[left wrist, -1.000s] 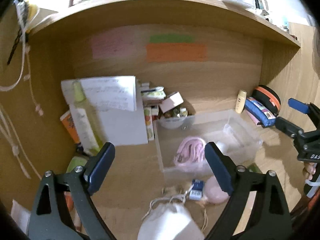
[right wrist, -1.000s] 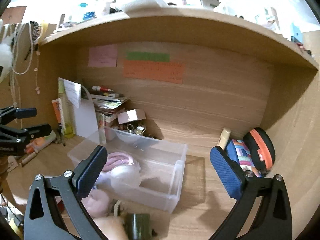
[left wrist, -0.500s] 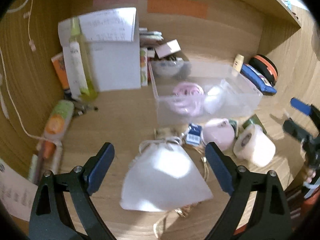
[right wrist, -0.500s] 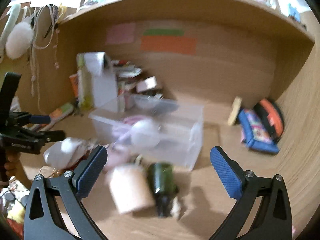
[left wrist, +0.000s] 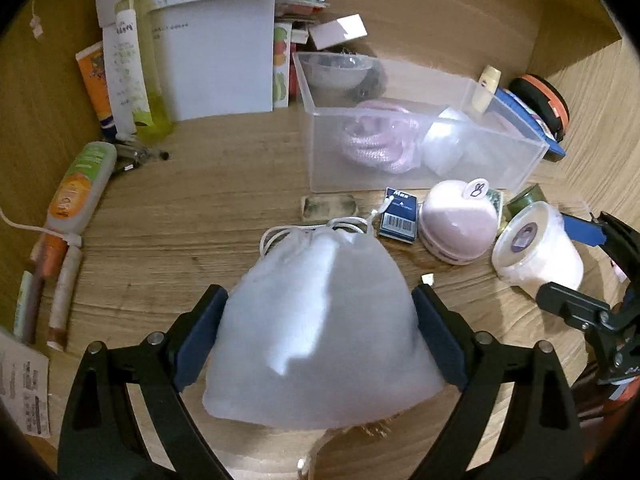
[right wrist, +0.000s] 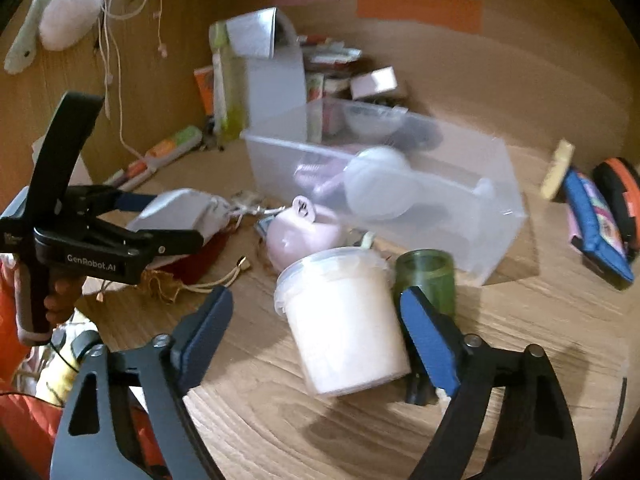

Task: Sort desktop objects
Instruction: 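Grasp white drawstring bag with left tool while right tool grasps white tub, then carry drawstring bag with left tool into box while right tool carries the tub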

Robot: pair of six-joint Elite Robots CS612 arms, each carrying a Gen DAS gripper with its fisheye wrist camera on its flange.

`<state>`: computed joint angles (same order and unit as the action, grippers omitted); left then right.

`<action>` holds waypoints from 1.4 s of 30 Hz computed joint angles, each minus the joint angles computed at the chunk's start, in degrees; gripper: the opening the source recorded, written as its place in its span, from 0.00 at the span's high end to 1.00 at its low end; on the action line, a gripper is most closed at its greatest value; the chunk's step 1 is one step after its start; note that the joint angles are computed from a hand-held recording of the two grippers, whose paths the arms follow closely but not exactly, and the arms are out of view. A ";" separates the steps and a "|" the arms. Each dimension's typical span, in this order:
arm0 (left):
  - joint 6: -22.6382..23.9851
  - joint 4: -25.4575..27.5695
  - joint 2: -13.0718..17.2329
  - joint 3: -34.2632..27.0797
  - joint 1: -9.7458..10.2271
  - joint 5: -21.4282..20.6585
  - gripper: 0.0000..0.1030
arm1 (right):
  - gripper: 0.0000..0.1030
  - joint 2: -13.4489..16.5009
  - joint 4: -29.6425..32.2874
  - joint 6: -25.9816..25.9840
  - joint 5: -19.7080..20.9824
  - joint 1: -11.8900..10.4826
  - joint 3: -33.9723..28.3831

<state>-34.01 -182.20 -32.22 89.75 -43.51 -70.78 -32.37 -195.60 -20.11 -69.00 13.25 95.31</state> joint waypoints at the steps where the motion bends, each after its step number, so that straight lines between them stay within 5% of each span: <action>1: 0.03 0.33 0.14 -0.25 0.12 -0.37 0.09 | 0.22 0.06 1.10 -0.19 -0.37 0.08 -0.42; 8: -0.76 0.58 1.20 -1.59 0.74 -1.44 0.10 | 0.25 0.51 7.05 -1.79 -1.70 0.56 -3.02; 14: -0.77 0.13 1.32 -1.55 0.52 -0.35 0.22 | 0.36 0.91 6.16 -3.92 -4.75 1.24 -3.41; 28: -3.08 -5.93 0.02 1.54 -0.39 4.28 0.27 | 0.38 -0.22 3.14 2.19 2.65 -0.65 -1.45; 42: 0.91 -14.98 -1.76 2.63 -1.80 8.98 0.27 | 0.38 -1.10 -3.78 7.75 5.16 -2.22 0.22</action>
<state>-33.10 -197.18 -33.99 92.38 -45.32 -61.81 -33.47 -199.38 -12.35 -63.84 11.02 95.52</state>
